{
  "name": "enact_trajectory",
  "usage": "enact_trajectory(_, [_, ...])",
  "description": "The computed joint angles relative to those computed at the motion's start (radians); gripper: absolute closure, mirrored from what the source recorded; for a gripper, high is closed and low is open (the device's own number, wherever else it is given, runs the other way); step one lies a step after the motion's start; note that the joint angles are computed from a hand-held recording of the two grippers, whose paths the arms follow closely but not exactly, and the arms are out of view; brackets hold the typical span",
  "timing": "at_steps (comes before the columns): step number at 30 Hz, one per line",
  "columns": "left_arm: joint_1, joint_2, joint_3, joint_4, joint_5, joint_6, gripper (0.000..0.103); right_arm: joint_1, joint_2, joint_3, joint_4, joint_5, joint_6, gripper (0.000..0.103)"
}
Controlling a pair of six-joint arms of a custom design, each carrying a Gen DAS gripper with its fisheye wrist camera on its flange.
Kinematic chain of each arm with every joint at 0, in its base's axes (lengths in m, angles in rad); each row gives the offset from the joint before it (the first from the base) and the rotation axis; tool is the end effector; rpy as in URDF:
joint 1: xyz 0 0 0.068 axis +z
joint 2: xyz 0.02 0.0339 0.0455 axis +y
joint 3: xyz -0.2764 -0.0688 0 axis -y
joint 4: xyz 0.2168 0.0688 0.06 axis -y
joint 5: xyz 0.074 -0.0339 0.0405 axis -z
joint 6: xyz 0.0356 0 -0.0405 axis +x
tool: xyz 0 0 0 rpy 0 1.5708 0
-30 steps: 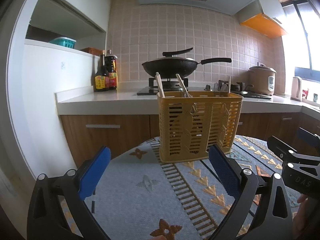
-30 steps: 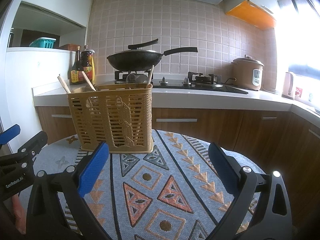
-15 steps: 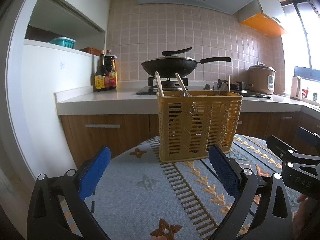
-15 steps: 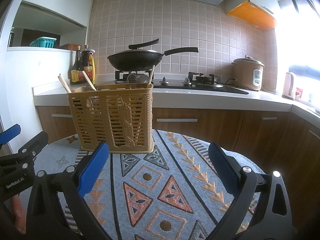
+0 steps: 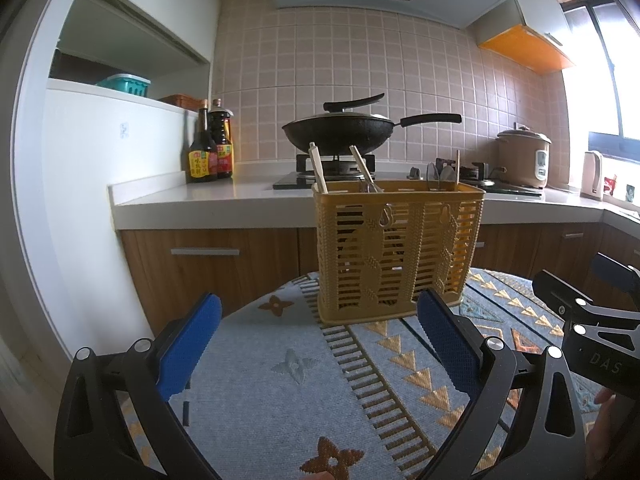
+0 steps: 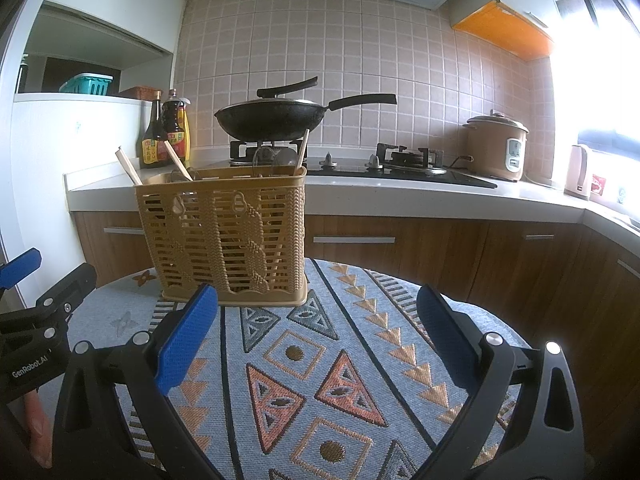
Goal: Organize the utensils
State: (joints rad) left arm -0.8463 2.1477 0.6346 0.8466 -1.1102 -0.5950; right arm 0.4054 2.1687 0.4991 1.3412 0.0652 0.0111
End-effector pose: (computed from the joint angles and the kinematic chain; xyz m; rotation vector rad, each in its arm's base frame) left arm 0.2318 -0.2138 0.0767 -0.3085 1.8313 0.2586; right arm 0.2928 0.1231 0.0850 -0.3294 1.8759 0.2210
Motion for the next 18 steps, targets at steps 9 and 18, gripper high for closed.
enact_trajectory(9, [0.0, 0.0, 0.004, -0.008, -0.001, -0.003, 0.008, 0.0, 0.0, 0.0, -0.001, 0.001, -0.001, 0.008])
enact_trajectory(18, [-0.004, 0.003, 0.012, -0.016, -0.009, 0.004, 0.008, 0.0, -0.001, 0.001, -0.003, 0.0, 0.0, 0.008])
